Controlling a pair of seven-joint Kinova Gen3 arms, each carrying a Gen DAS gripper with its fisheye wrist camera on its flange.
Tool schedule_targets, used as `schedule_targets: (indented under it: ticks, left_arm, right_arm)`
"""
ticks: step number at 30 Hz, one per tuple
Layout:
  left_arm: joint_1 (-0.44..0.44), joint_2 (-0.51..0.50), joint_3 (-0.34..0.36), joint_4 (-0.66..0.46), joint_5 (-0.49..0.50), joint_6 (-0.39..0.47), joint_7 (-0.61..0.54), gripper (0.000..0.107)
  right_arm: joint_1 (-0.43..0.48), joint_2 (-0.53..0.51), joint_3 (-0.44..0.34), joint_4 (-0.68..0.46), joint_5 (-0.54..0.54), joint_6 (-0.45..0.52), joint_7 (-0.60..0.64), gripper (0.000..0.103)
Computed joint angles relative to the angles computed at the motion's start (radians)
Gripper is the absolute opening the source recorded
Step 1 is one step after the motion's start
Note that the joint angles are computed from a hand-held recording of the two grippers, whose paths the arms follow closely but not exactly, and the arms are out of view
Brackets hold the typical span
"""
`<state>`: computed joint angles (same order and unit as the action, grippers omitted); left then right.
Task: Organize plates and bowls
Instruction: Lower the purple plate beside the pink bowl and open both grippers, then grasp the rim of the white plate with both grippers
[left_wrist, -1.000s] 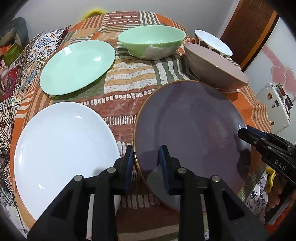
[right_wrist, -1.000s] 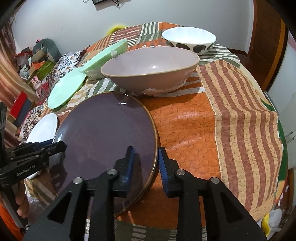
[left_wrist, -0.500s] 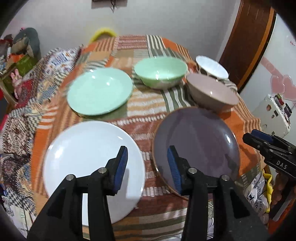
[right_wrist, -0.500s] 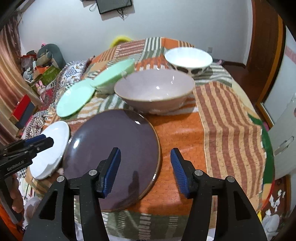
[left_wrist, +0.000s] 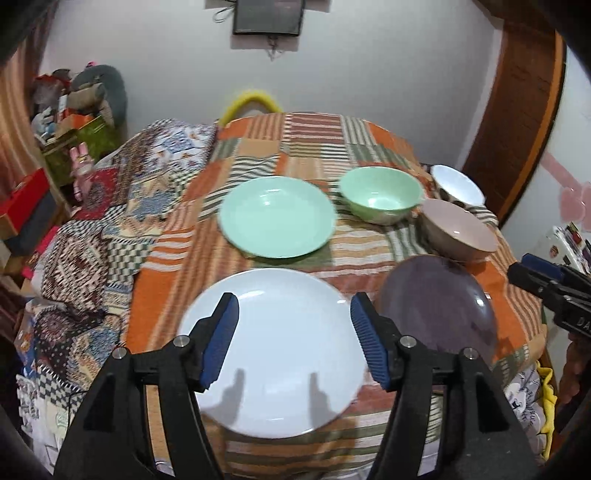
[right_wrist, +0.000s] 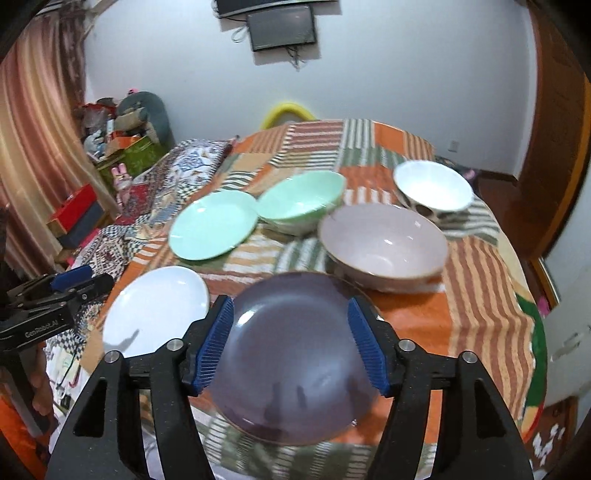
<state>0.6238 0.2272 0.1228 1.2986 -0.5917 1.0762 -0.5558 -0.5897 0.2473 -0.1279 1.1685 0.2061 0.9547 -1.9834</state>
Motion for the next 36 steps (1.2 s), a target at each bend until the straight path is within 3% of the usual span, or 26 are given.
schedule_targets:
  ticks: [12,24,27,29,36]
  left_arm:
    - [-0.12,-0.075,0.0,0.178,0.064,-0.036,0.035,0.063]
    - [-0.243,-0.097,-0.009,0.322,0.196,-0.188,-0.027,0.063]
    - [-0.252,-0.104,-0.009,0.347,0.203,-0.215,-0.024,0.06]
    - [-0.258,-0.107,-0.006,0.359,0.211,-0.228,-0.035,0.053]
    - [-0.282,-0.108,-0.006,0.382,0.261,-0.259,-0.082,0.038]
  right_arm:
    - [-0.066,0.162,-0.007,-0.189,-0.051,0.09,0.114,0.062]
    - [-0.087,0.348,0.014,-0.432,-0.164,0.275,0.194,0.062]
    - [-0.096,0.381,0.026,-0.478,-0.173,0.307,0.189,0.054]
    - [-0.094,0.412,0.027,-0.529,-0.185,0.348,0.199,0.043]
    - [-0.1,0.488,0.04,-0.645,-0.217,0.447,0.202,0.027]
